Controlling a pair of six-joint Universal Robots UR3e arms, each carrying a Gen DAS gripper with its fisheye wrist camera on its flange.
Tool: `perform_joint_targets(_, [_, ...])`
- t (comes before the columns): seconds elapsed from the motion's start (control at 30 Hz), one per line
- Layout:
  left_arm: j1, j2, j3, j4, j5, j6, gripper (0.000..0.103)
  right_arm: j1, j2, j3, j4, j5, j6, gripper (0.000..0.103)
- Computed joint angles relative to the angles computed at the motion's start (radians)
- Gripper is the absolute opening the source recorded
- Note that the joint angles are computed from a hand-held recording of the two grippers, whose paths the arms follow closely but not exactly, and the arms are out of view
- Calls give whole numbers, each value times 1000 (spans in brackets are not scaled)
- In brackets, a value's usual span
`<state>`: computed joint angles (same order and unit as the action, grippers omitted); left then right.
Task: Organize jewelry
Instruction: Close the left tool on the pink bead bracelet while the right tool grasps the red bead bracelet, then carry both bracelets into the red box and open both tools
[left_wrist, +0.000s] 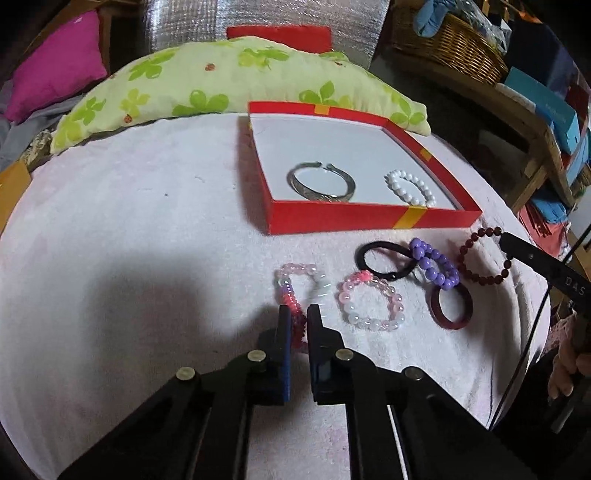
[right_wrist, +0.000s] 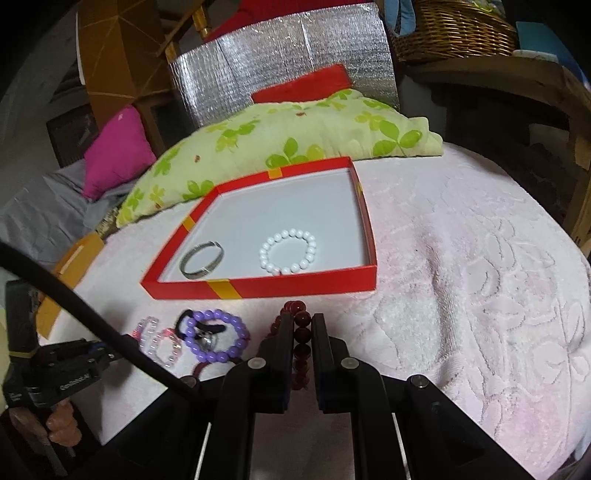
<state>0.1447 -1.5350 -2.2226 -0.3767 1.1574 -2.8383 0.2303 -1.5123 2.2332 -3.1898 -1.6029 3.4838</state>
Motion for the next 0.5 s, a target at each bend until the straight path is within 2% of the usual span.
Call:
perform_joint_targets(0.33, [47, 97, 0, -31, -45, 10, 7, 15, -13, 0, -54, 31, 10, 10])
perform_joint_targets(0.5, [56, 143, 41, -72, -55, 23, 7, -15, -38, 15, -63, 90, 18, 10])
